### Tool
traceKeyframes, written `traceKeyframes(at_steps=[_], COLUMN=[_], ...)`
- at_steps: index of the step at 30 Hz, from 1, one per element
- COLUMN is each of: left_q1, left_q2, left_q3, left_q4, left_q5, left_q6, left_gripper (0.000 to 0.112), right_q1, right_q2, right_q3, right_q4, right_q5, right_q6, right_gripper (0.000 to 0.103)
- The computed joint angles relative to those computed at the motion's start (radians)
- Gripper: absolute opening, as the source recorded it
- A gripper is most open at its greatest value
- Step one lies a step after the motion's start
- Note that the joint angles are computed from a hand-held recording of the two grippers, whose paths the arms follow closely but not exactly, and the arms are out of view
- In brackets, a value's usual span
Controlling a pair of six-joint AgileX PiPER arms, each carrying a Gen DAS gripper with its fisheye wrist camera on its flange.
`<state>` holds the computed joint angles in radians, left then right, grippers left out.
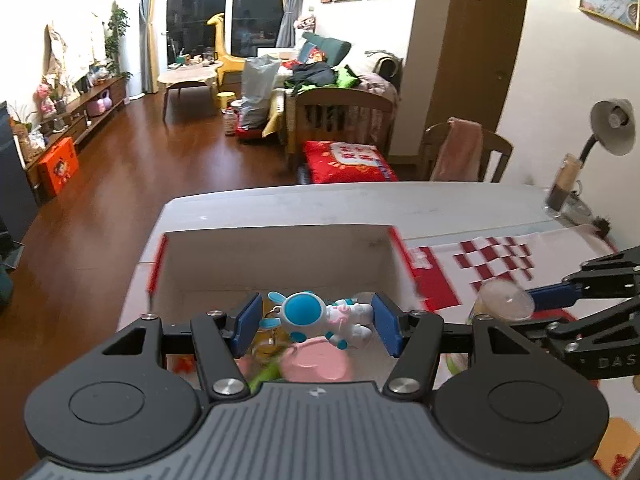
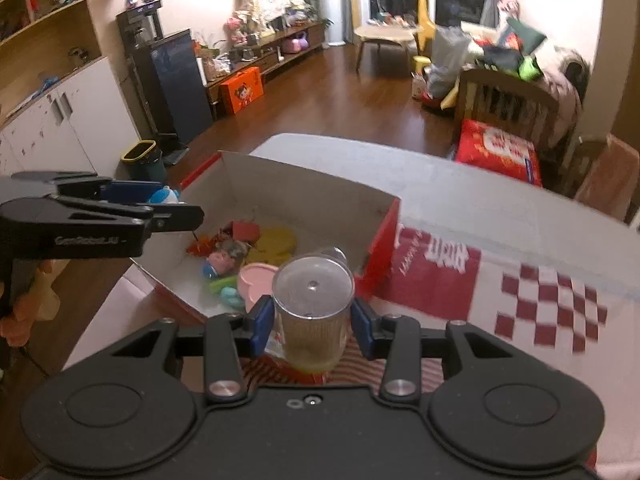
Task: Organize rigid objects
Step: 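Carry the astronaut keychain and toothpick jar into the cardboard box and release both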
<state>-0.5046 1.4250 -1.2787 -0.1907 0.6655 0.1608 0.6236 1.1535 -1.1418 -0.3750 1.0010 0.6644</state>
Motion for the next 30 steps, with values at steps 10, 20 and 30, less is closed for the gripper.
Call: traceKeyframes(at_steps=[10, 20, 30], left_q1=[0.102, 0.067, 0.062], left_q2=[0.124, 0.269, 0.362], left_q3=[-0.055, -0.071, -0.117], left_q4=[-0.06, 0.046, 0.069], left_q5=[-0.008, -0.06, -0.032], left_q6=[0.134, 0.088, 0.035], left_gripper=[0.06, 0.06, 0.06], right_q1=[-0.055, -0.054, -0.051], right_q2=[0.169, 0.315, 0.379], right_q3=[-0.051, -0.081, -0.108], right_q4=[0.063, 0.088, 0.082], right_q5=[-0.08, -0.096, -0.1], right_q6=[-0.035, -0.024, 0.0], right_gripper=[0.04, 0.04, 0.04])
